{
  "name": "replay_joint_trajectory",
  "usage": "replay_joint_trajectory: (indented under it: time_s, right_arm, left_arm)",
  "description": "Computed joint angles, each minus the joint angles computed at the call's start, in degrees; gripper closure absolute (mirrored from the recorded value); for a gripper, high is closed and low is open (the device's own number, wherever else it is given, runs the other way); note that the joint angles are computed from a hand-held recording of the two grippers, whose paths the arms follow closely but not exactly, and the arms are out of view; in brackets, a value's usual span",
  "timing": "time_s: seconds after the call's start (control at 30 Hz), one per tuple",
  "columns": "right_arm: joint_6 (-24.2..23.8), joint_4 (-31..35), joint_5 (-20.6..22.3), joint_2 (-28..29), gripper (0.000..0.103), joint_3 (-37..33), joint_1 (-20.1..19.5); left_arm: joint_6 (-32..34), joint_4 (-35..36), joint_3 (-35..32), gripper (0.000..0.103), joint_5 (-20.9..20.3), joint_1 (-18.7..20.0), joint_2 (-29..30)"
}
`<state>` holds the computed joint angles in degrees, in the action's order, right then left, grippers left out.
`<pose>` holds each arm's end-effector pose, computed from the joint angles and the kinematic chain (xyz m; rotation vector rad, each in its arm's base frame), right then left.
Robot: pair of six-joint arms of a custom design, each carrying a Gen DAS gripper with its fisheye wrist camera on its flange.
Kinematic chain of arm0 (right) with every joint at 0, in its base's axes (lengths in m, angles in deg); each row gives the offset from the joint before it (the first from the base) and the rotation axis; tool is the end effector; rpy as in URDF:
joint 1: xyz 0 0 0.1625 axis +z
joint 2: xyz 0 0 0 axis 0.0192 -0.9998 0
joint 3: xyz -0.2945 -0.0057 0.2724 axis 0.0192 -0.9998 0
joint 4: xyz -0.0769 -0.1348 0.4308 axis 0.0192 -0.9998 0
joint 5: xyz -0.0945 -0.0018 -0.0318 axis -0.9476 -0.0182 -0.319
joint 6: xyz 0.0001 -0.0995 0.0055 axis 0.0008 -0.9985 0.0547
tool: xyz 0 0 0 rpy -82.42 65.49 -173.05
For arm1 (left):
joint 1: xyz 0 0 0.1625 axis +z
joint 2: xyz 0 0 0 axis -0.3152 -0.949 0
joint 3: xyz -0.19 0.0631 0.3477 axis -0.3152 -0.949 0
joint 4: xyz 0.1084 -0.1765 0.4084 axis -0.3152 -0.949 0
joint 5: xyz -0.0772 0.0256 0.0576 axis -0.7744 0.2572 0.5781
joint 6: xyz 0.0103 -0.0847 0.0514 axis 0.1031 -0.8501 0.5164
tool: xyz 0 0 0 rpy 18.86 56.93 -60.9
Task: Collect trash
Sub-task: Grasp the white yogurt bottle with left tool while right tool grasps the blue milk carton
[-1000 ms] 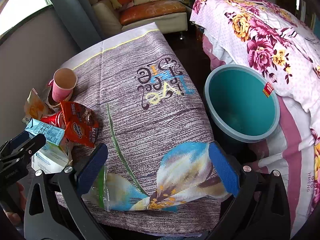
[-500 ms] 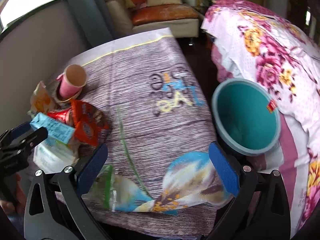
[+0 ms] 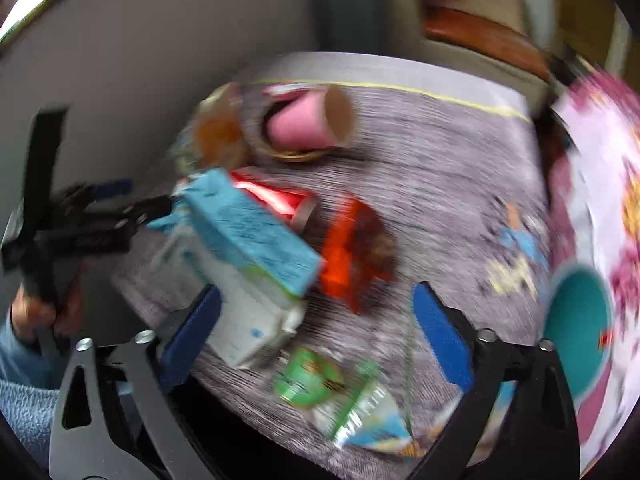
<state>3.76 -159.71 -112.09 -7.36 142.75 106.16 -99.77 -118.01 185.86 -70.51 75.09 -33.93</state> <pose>0.2782 -0.5542 0.0239 1.3042 -2.4787 0.0491 -0.0395 -0.4584 0.2277 -0.2513 2.2189 -0.8180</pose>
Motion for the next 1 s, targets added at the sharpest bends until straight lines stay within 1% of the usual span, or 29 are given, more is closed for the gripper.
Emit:
replay_joint_trajectory:
  time_s: [0.07,0.13,0.23,0.33,0.4,0.43,0.47,0.5,0.53,0.6,0.7,0.73,0.8,0.87,0.93,1.0]
  right_arm:
    - [-1.10,3.34,-0.39,2.40,0.028,-2.70,1.11]
    - [-1.89,5.96,-0.62,4.60,0.028,-5.24,1.86]
    - [-4.16,8.83,-2.19,7.74,0.028,-8.51,3.03]
    - [-6.04,11.61,-4.05,10.31,0.028,-11.02,3.90]
    - [-7.21,13.85,-5.14,11.94,0.034,-12.89,4.21]
    - [-7.32,14.74,-5.46,12.46,0.039,-13.49,4.33]
    - [-7.22,15.83,-5.73,13.14,0.042,-14.29,4.40]
    - [-7.01,16.96,-6.39,13.98,0.044,-15.10,4.51]
    - [-7.16,17.35,-6.57,14.42,0.044,-15.49,4.62]
    - [-6.73,19.09,-6.42,15.21,0.046,-16.47,4.88]
    - [-5.88,19.95,-5.44,15.39,0.055,-16.43,5.07]
    - [-5.33,20.71,-4.58,15.11,0.058,-16.35,5.04]
    - [-3.97,21.29,-2.72,14.23,0.059,-15.96,5.01]
    - [-2.94,21.55,-1.57,13.65,0.060,-15.81,4.99]
    - [-1.71,22.08,-0.30,12.84,0.060,-15.61,4.80]
    - [-1.26,22.42,-0.17,12.58,0.060,-15.48,4.80]
  left_arm:
    - [0.90,-0.40,0.21,0.004,-0.60,1.49,-1.35]
    - [2.04,-0.91,0.14,0.004,-1.55,2.99,-2.30]
    - [4.55,-2.82,-0.07,0.004,-3.17,5.30,-3.88]
    - [6.03,-4.38,-0.50,0.004,-3.90,7.05,-4.50]
    - [6.93,-4.82,-1.39,0.004,-4.62,8.19,-4.13]
    - [7.78,-5.41,-1.82,0.004,-5.08,8.67,-3.84]
    - [8.22,-5.70,-2.32,0.004,-5.28,8.90,-3.22]
    - [8.76,-6.01,-2.73,0.004,-5.55,9.10,-2.71]
    - [10.42,-6.91,-3.43,0.004,-6.63,9.63,-2.04]
    - [12.17,-7.94,-4.21,0.004,-7.20,10.10,-0.82]
    - [14.10,-8.07,-5.92,0.010,-6.43,10.86,1.79]
    - [14.54,-8.04,-6.51,0.013,-6.89,11.38,2.49]
    - [16.55,-10.54,-6.11,0.019,-8.90,11.99,2.59]
    - [19.10,-12.88,-5.45,0.037,-11.07,12.14,1.98]
    - [20.71,-13.57,-4.85,0.045,-11.14,11.59,1.41]
    - [21.67,-13.52,-4.10,0.046,-9.47,10.90,0.54]
